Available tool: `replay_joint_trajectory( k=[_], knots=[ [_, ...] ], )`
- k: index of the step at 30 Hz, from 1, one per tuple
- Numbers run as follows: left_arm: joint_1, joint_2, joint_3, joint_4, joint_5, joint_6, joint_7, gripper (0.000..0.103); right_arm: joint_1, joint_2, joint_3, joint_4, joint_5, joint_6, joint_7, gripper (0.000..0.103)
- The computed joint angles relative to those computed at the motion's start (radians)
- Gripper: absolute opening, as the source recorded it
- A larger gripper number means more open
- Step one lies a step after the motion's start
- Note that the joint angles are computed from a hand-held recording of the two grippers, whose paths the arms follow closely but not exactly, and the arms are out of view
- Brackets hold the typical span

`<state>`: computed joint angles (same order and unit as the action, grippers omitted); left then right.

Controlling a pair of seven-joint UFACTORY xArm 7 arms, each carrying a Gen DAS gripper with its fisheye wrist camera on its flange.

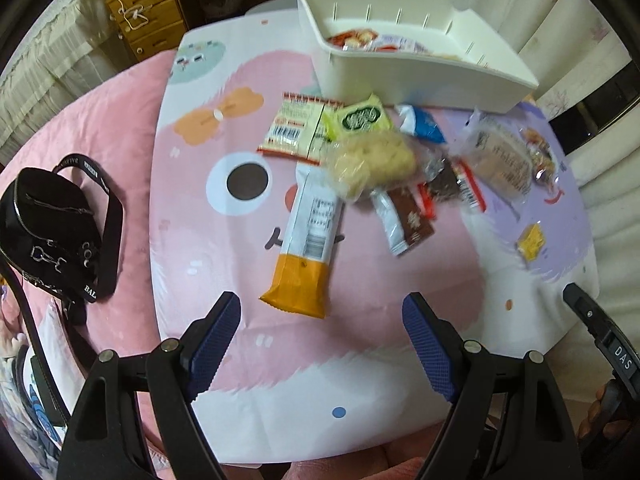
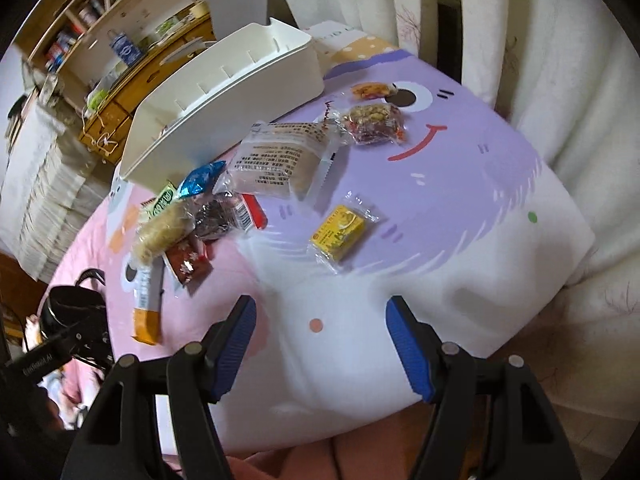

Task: Organize snacks
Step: 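Withdraw both tools from the box toward the remaining snacks, then grasp the orange-white bar with left tool while right tool grasps the yellow pack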

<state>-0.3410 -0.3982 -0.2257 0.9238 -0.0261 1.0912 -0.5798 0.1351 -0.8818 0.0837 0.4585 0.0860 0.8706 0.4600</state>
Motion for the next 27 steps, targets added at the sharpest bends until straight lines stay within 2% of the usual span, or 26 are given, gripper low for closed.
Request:
replay_joint_trajectory(
  k=[6, 13, 23, 27],
  knots=[
    [0.012, 0.029, 0.005, -0.014, 0.02, -0.01, 0.004, 0.082, -0.005, 0.037, 0.021, -0.044, -0.029, -0.112, -0.004, 0.067],
    [0.025, 0.118, 0.013, 0.015, 0.062, -0.001, 0.01, 0.082, -0.056, 0.137, 0.064, -0.064, -0.107, -0.272, 0.049, 0.067],
    [0.02, 0.265, 0.04, 0.085, 0.05, 0.001, 0.03, 0.083, -0.055, 0.276, 0.057, -0.032, -0.183, -0.332, 0.034, 0.067],
    [0.025, 0.296, 0.051, 0.103, 0.037, -0.026, 0.027, 0.089, -0.056, 0.327, 0.044, -0.002, -0.195, -0.349, 0.006, 0.067]
  ],
)
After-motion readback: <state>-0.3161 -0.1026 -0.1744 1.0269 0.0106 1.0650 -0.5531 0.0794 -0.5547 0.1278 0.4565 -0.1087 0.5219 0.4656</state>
